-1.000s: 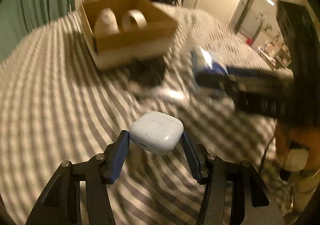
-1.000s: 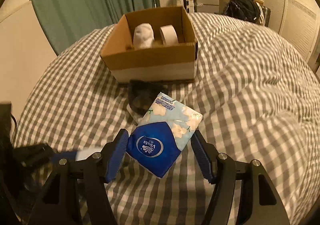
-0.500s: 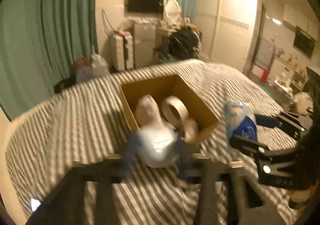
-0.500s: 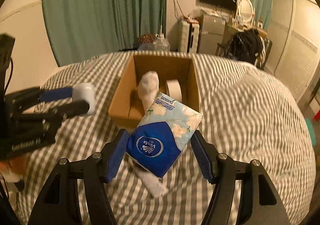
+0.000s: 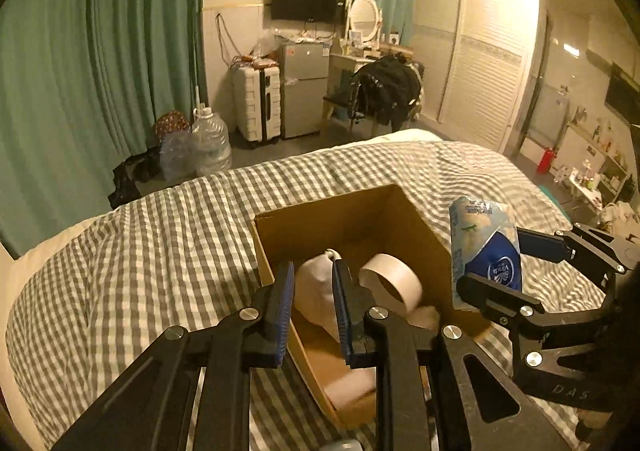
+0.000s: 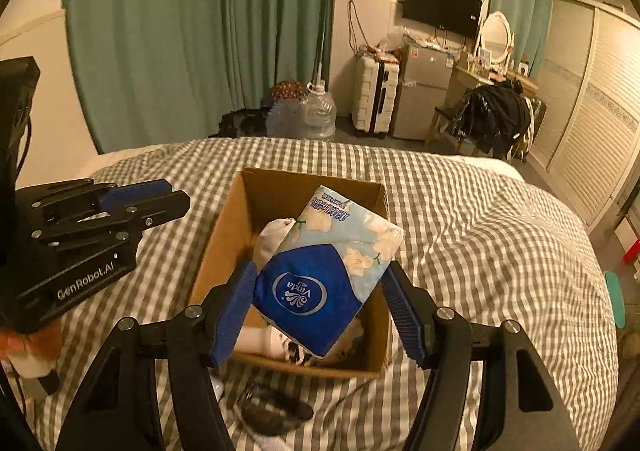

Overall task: Organize objects
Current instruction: 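Place the tissue pack into the box with the right tool and release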

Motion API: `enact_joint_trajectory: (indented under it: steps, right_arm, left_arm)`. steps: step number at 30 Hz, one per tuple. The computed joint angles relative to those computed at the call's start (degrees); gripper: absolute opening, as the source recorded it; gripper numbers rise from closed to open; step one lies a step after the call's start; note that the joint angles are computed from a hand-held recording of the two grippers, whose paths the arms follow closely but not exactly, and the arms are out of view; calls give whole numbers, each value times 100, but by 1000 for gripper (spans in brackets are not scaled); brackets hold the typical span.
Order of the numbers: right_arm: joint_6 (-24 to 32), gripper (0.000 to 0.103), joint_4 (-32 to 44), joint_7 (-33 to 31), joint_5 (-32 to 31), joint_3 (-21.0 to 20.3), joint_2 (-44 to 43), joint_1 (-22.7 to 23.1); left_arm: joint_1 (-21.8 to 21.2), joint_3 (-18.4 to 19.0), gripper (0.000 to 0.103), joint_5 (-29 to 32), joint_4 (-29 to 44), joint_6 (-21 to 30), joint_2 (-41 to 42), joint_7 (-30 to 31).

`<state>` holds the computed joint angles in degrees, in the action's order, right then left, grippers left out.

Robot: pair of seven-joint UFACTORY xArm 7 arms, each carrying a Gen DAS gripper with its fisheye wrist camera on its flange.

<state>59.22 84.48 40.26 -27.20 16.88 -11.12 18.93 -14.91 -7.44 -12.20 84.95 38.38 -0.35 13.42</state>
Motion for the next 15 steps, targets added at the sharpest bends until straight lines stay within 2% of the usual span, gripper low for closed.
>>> enact_joint_trajectory:
  steps: [4,9,12,13,14,15]
  right_arm:
    - [-202,64,166,-118,240,-212,406,-44]
    - [-496,65,185,-158,311,-445,734,-51]
    - [-851,73,-3,-52,390,-572,733,-89]
    - [-995,82,-119,59,410,-595,675,-107]
    - [-1049,84,-159,178,362,-583,651,-118]
    - [-1139,84,-254,253,337,-578,585,-127]
  left_arm:
    - [-13,-25,20,116,271,-11,487,8]
    - [28,-76,20,-52,161,-85,607,247]
    - [30,-81,23,-119,-97,-349,473,353]
    - [30,-80,24,-146,-145,-392,434,381]
    - [30,-78,33,-163,-181,-410,400,409]
    - [31,-69,51,-149,-219,-437,369,428]
